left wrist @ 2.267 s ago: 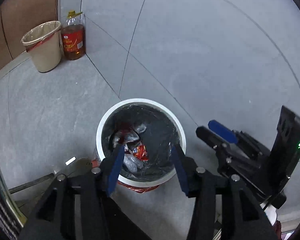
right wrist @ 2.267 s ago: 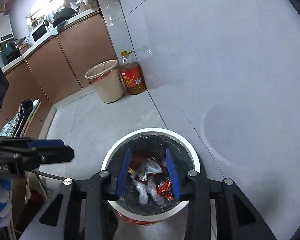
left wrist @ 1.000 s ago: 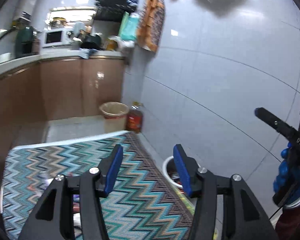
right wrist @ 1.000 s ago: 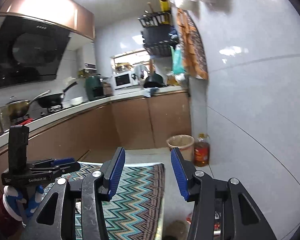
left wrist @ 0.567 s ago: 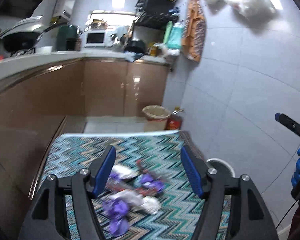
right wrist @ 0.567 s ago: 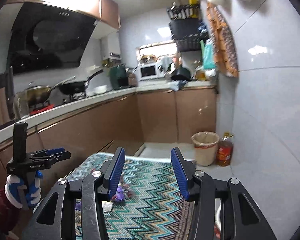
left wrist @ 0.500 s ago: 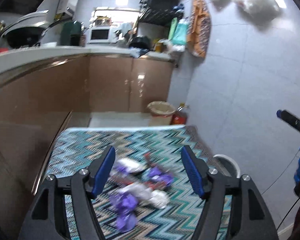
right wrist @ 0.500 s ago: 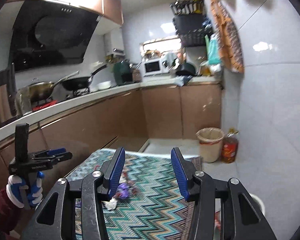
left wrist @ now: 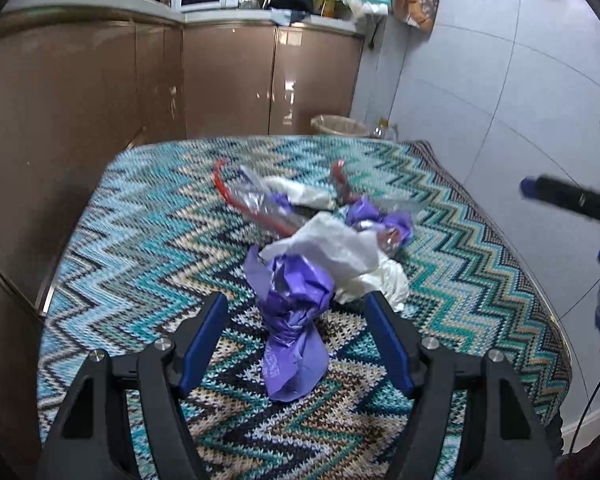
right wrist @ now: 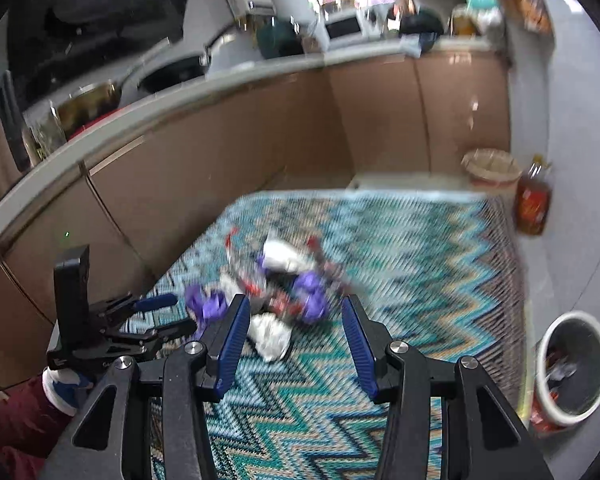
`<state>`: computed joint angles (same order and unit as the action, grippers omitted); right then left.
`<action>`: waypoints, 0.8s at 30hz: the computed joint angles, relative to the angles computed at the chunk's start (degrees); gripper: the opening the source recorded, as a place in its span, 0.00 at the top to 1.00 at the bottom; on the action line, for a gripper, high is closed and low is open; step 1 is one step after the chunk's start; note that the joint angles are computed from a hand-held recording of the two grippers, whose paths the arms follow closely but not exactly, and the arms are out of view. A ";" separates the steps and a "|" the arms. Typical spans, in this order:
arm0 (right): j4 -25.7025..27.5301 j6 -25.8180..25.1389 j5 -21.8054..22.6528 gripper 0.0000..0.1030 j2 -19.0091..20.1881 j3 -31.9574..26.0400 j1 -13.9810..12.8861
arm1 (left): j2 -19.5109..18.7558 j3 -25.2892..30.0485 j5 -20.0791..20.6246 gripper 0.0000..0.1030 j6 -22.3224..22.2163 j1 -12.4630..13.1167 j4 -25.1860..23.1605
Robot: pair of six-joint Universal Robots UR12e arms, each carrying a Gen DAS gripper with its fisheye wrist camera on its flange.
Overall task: Collect trash
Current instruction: 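Grasp a purple bag with the left tool while the right tool grasps white tissue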
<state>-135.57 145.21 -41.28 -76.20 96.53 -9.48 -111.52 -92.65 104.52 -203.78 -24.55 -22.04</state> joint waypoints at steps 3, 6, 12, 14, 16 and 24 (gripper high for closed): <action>4.01 -2.01 -1.81 0.56 1.27 -0.97 1.23 | -0.64 -0.08 -2.27 0.33 -0.85 1.10 0.21; 6.54 -3.32 -3.00 0.56 2.19 -1.64 2.19 | -0.93 -0.40 -4.15 0.33 -2.30 1.94 0.84; 12.89 -6.78 -4.69 0.56 4.41 -3.85 4.04 | -1.31 -0.90 -7.72 0.54 -2.54 2.95 1.52; 14.23 -7.71 -5.37 0.56 5.08 -4.47 4.74 | -1.29 -1.12 -8.72 0.61 -2.78 3.20 1.74; 15.22 -8.16 -5.67 0.56 5.76 -5.08 5.25 | -1.06 -1.64 -9.79 0.64 -3.48 3.47 2.25; 16.30 -7.97 -6.89 0.63 7.40 -6.07 6.36 | 0.66 -4.07 -8.70 0.67 -5.34 3.41 4.39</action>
